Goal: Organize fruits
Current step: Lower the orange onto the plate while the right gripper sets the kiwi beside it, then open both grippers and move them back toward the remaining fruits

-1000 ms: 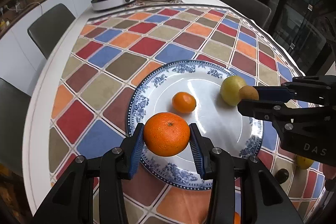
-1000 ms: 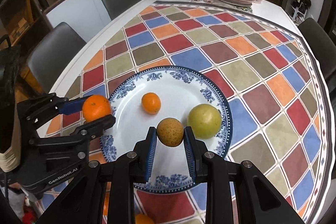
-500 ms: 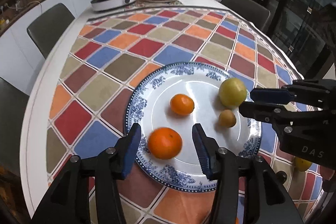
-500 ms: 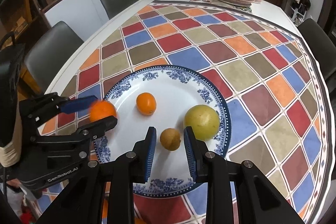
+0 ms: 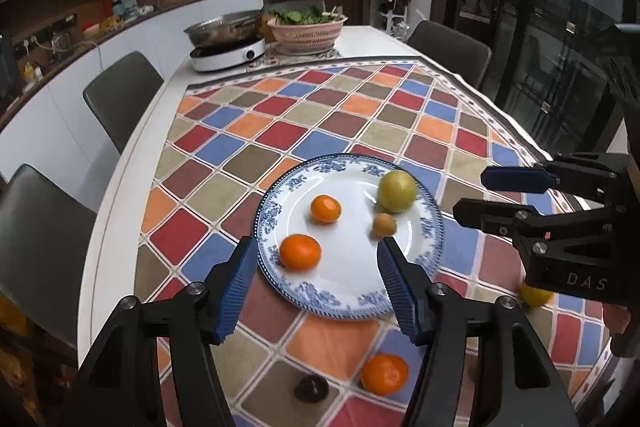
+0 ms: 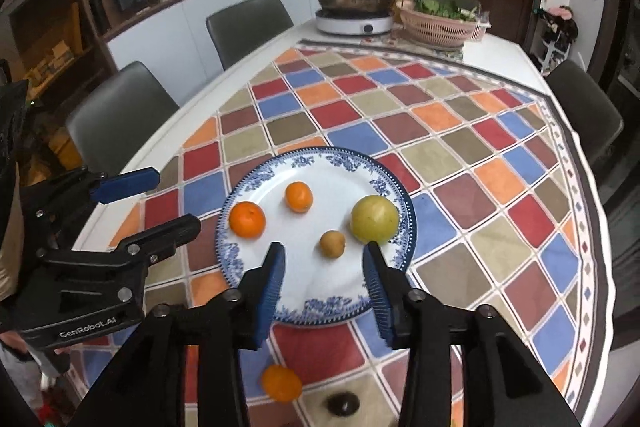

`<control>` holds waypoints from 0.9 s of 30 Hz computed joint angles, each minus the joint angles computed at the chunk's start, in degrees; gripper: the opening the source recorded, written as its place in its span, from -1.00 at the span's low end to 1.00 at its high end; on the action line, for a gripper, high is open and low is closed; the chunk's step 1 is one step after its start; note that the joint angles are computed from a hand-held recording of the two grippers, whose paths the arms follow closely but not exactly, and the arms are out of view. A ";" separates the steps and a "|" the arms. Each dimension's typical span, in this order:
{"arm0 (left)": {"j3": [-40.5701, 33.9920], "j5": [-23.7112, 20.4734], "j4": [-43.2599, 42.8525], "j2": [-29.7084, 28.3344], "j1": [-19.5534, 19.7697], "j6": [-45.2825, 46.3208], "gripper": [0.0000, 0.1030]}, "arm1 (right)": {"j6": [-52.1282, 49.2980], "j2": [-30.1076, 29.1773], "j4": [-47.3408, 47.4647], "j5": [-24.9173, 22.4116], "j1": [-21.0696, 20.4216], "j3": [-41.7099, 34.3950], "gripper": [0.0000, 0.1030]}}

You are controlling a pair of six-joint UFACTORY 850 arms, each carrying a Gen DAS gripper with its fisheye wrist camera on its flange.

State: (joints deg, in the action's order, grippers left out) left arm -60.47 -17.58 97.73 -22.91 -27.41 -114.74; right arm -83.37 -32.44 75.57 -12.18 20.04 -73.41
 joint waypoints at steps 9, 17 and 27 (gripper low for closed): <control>6.55 -4.64 2.50 5.59 -4.77 -4.02 0.37 | -27.86 8.72 25.66 1.07 0.45 10.78 -0.15; 10.04 -6.69 1.52 7.81 -7.86 -3.41 0.48 | -40.19 13.84 37.39 1.54 1.22 17.78 -0.15; 12.08 -5.73 0.58 7.45 -9.32 0.39 0.53 | -26.88 14.61 25.99 3.99 1.70 21.42 -0.15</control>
